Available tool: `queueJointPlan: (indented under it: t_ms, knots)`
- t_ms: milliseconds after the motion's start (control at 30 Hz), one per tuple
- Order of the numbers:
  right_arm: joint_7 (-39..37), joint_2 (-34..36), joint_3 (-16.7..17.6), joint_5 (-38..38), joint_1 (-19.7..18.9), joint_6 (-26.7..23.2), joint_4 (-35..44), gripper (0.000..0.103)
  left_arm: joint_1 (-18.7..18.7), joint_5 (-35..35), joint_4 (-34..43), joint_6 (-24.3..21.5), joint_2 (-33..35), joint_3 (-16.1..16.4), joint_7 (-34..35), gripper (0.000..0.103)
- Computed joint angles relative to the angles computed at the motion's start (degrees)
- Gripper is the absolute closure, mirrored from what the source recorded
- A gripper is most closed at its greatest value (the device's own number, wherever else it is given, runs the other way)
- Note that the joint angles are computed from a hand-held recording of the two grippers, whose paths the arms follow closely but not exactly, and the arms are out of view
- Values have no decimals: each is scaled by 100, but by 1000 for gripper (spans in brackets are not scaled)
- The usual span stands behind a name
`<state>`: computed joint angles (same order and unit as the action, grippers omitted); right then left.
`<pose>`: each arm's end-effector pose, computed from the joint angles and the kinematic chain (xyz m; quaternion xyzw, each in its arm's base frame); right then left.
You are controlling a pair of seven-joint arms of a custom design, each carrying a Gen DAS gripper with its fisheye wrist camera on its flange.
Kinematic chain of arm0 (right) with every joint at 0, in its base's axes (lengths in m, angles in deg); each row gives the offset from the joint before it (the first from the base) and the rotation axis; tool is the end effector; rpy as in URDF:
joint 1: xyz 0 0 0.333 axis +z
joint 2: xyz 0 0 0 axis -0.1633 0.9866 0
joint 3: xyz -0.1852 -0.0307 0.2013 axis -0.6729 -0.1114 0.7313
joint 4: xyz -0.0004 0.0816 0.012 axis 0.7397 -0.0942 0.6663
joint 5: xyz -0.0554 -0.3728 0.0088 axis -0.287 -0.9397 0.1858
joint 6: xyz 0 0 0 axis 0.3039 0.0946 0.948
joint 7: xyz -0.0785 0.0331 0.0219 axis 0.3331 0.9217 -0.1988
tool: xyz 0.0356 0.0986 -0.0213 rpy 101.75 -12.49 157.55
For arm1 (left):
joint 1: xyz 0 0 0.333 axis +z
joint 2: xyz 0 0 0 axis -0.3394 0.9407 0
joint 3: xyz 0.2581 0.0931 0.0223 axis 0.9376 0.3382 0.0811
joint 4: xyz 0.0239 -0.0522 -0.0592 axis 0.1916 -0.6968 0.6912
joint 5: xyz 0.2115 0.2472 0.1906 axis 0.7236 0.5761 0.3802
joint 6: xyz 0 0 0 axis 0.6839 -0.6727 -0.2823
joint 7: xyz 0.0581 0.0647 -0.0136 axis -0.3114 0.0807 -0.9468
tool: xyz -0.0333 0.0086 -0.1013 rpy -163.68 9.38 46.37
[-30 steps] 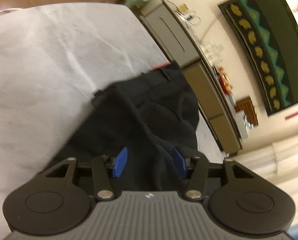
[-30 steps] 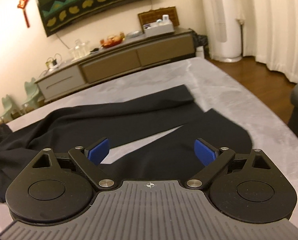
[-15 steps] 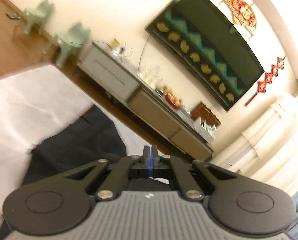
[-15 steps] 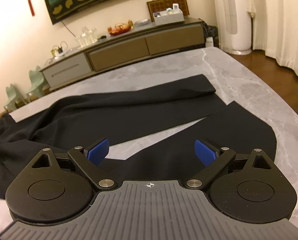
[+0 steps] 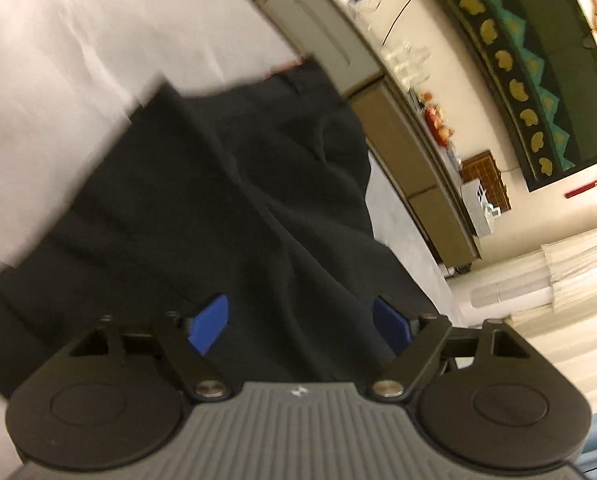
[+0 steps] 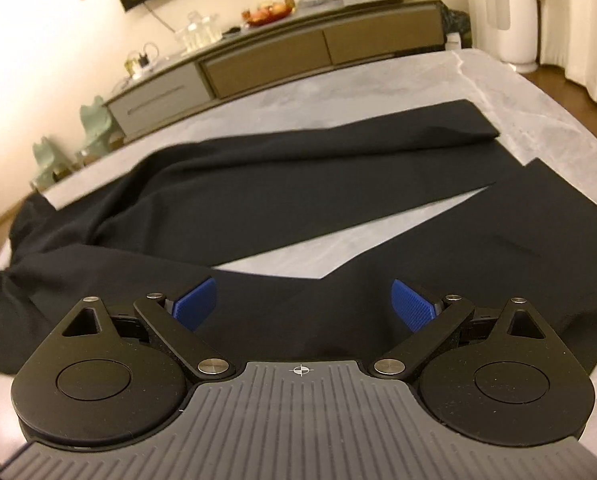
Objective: Fold clothes
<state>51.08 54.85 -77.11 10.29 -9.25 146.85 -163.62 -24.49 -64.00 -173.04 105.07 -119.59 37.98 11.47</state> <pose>0.6412 0.0018 0.4851 -0.7252 0.5679 -0.1172 0.3712 0.4145 -0.0835 0.5305 -0.8866 0.2053 -0.4112 0.0521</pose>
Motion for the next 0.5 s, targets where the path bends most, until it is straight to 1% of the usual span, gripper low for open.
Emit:
queueJointPlan:
  t_ms: [67,167,200,267,333,367,400,433,467,500]
  knots:
    - [-78,-32,40,-55,71,162,-76,7,-12,-58,246,74,395,94,56,21]
    - [-110,-36,70,-156,157,231,-107,7,214,38,477,-105,711,-22,-123,21]
    - [-101,-35,76,-218,191,253,-116,7,278,76,522,-166,774,-45,-186,21]
    - [-162,-50,88,-334,242,294,-147,7,321,69,468,-92,769,-17,-270,21]
    - [-306,-84,101,-397,269,347,-193,7,585,253,406,-7,697,-167,-592,21]
    - [-428,-113,118,-388,280,396,-234,7,770,409,338,13,596,-270,-798,21]
    - [-565,-142,135,-365,291,448,-278,7,864,502,296,-21,507,-281,-904,21]
    - [-758,-170,160,-295,292,496,-318,7,881,545,250,-37,447,-244,-940,22]
    - [-1167,-222,223,-75,273,572,-395,8,812,529,209,0,436,-144,-877,24]
    - [-1760,-296,307,230,246,551,-482,14,694,488,214,6,465,-36,-739,25]
